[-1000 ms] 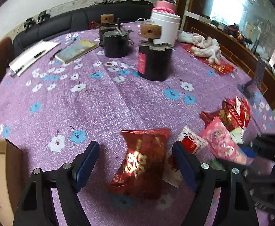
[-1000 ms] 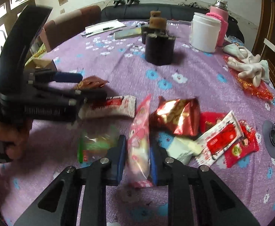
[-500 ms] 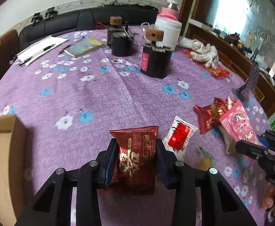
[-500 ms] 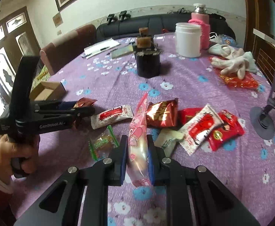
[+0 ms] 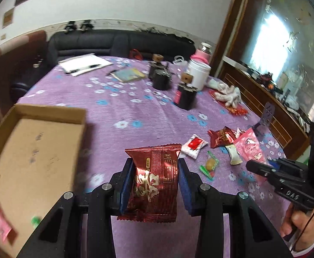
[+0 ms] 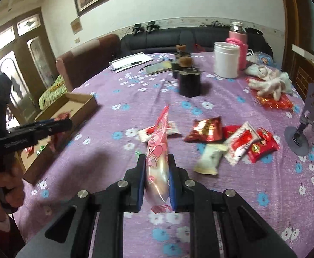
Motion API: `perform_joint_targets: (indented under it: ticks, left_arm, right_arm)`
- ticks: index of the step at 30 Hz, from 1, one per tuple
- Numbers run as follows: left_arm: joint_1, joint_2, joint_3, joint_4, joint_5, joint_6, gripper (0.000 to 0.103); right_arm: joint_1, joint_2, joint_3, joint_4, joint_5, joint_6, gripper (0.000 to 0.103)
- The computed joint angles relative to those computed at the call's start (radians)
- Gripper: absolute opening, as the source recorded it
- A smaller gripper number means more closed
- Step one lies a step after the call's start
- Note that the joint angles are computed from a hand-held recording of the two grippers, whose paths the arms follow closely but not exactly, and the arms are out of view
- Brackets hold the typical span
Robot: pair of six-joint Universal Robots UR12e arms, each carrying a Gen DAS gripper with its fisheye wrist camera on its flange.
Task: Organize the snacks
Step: 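Carry both packets into the cardboard tray and open both grippers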
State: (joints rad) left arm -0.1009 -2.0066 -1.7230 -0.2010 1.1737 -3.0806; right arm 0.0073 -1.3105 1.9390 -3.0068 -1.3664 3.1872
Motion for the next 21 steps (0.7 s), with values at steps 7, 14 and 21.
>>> perform_joint_targets:
  ticks: [7, 14, 21]
  left_arm:
    - [0.035, 0.059, -0.08, 0.091, 0.058, -0.04, 0.042]
    - [0.081, 0.092, -0.127, 0.141, 0.126, -0.106, 0.042]
    - [0.122, 0.112, -0.16, 0.17, 0.182, -0.143, 0.042]
  right_arm:
    - [0.069, 0.012, -0.042, 0.034, -0.063, -0.045, 0.017]
    - [0.136, 0.028, -0.092, 0.038, -0.108, -0.087, 0.018]
    - [0.195, 0.055, -0.149, 0.06, -0.132, -0.139, 0.018]
